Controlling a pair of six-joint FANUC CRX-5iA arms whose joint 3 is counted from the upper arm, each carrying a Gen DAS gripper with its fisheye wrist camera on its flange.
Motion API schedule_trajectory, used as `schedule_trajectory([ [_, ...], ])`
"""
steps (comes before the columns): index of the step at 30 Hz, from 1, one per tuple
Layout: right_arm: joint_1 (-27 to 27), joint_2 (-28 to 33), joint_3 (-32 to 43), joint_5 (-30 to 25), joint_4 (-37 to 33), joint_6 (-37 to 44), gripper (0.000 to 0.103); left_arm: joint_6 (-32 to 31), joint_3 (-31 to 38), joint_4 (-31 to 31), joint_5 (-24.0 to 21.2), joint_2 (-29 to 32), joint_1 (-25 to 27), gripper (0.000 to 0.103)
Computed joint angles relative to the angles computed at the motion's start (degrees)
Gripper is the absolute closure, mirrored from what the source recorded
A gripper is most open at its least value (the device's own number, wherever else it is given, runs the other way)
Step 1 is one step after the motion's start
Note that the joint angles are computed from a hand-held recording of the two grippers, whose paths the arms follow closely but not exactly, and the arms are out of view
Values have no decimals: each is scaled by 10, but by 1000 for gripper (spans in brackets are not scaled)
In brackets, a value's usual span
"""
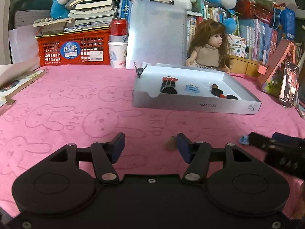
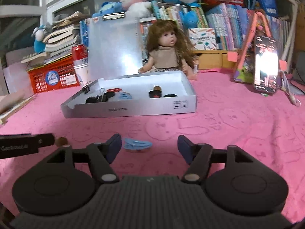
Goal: Organize rigid objects
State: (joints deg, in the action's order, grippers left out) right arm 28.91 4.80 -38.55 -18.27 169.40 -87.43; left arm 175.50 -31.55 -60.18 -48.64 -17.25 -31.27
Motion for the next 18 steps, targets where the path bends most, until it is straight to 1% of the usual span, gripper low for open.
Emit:
schedule_trajectory([
  [1, 6, 4, -1, -2, -24, 23, 25, 2, 5, 3, -1, 7, 0, 45],
  [5, 17, 13, 1, 2, -68, 55, 25, 20, 14, 5, 10, 24, -2, 45],
  [13, 27, 25, 11, 11, -106, 81, 25, 32, 23, 10, 12, 42, -3, 46],
  [14, 31, 27, 10, 9, -123, 97, 25, 36, 25, 7, 11, 45, -4, 46],
  [15, 32, 29, 11, 9, -129, 105, 29, 41, 28, 3, 8, 51, -6, 46],
  [17, 35, 31, 12, 17, -144, 126, 43, 54, 37, -7, -4, 68, -13, 48],
  [18, 41, 33, 7, 9, -167, 147, 56, 59, 41, -17, -13, 76, -20, 49],
])
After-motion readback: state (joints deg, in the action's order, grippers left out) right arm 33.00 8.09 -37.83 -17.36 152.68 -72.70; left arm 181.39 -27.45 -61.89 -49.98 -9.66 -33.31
